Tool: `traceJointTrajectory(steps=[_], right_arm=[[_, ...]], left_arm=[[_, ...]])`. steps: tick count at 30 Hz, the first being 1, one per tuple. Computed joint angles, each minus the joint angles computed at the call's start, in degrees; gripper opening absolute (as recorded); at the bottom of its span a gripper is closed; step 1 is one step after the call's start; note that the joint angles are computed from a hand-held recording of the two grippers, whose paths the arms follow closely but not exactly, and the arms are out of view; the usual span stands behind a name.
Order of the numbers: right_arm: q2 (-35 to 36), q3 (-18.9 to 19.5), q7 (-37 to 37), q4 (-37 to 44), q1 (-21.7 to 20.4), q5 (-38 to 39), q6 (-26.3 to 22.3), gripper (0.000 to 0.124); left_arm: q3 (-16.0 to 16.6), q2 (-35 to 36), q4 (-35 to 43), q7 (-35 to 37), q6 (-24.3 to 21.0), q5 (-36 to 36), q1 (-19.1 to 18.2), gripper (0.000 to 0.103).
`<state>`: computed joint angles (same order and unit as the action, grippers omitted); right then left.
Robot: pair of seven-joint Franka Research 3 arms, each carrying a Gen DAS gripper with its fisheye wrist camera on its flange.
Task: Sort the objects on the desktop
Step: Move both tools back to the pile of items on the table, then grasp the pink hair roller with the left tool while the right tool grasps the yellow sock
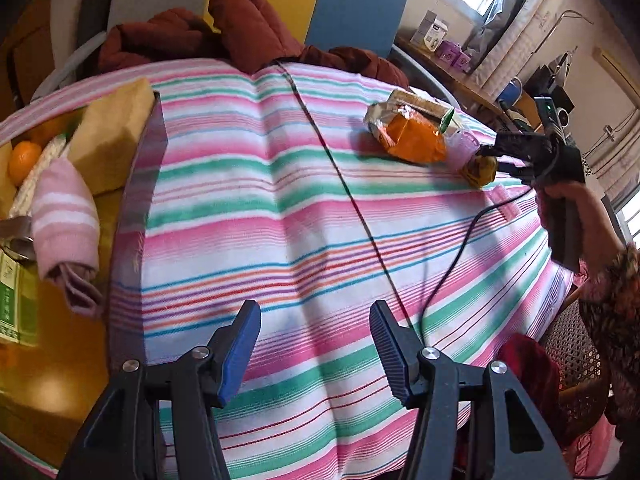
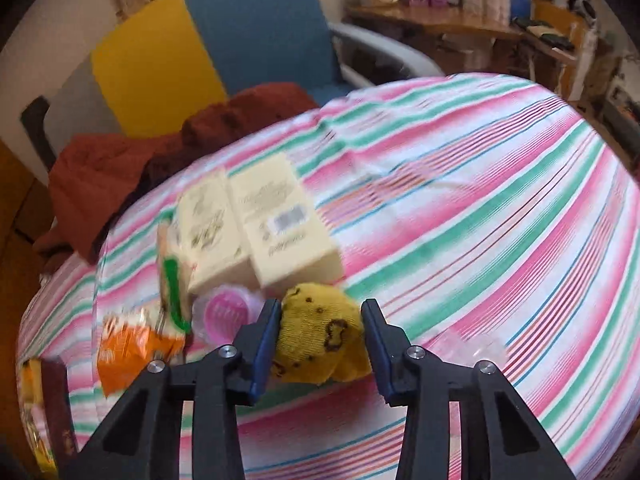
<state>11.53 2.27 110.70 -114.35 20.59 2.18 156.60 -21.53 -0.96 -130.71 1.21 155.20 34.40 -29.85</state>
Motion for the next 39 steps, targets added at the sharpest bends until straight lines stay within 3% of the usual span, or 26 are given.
traceJointTrajectory(steps=[3,8,10,11,13,15,20,21,23,25,29,36,39], right_arm=[[-3.52,2.11,-4.68,-5.02,0.18,2.12,-0.84,0.044],[-11.78,5.52,-21.28,-15.24,0.14,22.75,-5.45,0.047],[-14.76,5.31,-23.86,-18.20,0.86,28.12,-1.95,0.058],[-15.86,5.43,-22.23,-19.33,0.95,26.25,0.73,0.064],[-17.04,6.68,-12.27,-20.94,-0.85,13.82,6.92,0.082],[-16.09,7.69,-3.00,-19.88,-3.46,0.93,8.96,0.086],[-8.21,4.73,-6.38,-11.20,-2.05,-3.64,2.49,0.086],[-6.91,4.29,-7.75,-9.96,-1.84,-2.51,0.94,0.083],[-5.46,4.13,-12.05,-8.56,-2.05,3.08,-1.30,0.065],[-5.29,4.38,-17.05,-8.82,-2.48,9.87,-1.11,0.059],[-7.62,4.05,-19.68,-10.92,-1.70,13.18,-1.98,0.052],[-15.51,5.08,-32.24,-18.15,0.88,26.94,-5.53,0.050],[-17.82,5.32,-37.57,-20.11,2.93,29.05,-7.47,0.050]], left_arm=[[0.20,1.01,0.20,0.39,1.38,-0.35,0.06,0.057],[0.64,1.88,0.00,0.47,3.08,-0.16,-0.10,0.057],[0.73,1.84,-0.40,-0.19,3.40,-0.39,-0.12,0.057],[0.73,1.90,-0.43,-0.07,3.34,-0.78,-0.13,0.057],[0.72,2.07,-0.42,-0.33,3.32,-0.89,-0.23,0.057],[0.73,2.35,-0.21,-0.30,3.38,-1.11,-0.30,0.057],[0.38,3.15,1.61,2.69,1.00,-2.13,-1.08,0.057],[0.37,2.99,1.59,2.91,0.71,-2.10,-1.23,0.057],[0.40,2.95,1.78,2.92,0.17,-1.94,-1.40,0.057],[0.52,3.14,1.66,2.90,1.06,-2.37,-1.36,0.057],[0.85,3.29,1.72,2.64,3.30,-1.75,-1.29,0.057],[1.23,4.03,6.19,2.61,3.27,4.76,-1.23,0.060],[1.68,6.43,10.00,4.37,2.95,7.11,-1.56,0.063]])
